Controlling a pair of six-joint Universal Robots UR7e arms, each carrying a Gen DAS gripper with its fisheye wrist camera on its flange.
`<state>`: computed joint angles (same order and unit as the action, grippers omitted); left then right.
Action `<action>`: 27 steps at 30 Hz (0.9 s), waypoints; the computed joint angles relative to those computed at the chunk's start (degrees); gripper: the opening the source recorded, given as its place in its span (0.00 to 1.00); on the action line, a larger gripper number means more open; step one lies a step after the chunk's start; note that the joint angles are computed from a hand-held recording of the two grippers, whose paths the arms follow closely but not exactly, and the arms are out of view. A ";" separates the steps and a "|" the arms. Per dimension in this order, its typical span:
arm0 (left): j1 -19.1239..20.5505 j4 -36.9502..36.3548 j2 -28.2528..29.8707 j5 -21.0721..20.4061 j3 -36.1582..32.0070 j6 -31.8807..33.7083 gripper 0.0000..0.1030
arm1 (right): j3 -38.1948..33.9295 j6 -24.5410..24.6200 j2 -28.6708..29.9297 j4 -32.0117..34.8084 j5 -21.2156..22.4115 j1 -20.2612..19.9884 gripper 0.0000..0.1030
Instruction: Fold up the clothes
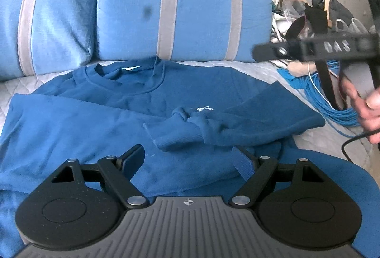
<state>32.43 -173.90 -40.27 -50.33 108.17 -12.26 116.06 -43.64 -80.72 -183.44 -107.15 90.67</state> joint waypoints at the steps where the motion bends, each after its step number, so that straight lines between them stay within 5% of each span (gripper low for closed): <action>1: -0.01 0.15 0.05 0.16 -0.06 -0.03 0.79 | 0.49 -0.32 -0.54 -0.05 -0.23 -0.39 0.93; 16: -1.72 1.77 1.65 3.74 -0.33 9.65 0.78 | 6.19 -7.96 -6.33 1.44 0.06 -4.49 1.00; 24: -4.52 -3.01 6.64 11.15 -2.34 42.51 0.77 | 8.51 -11.40 -9.25 2.91 3.29 -6.83 1.00; 27: -4.13 -3.87 9.91 14.56 -4.57 51.35 0.64 | 8.70 -10.45 -9.91 3.08 4.79 -7.94 1.00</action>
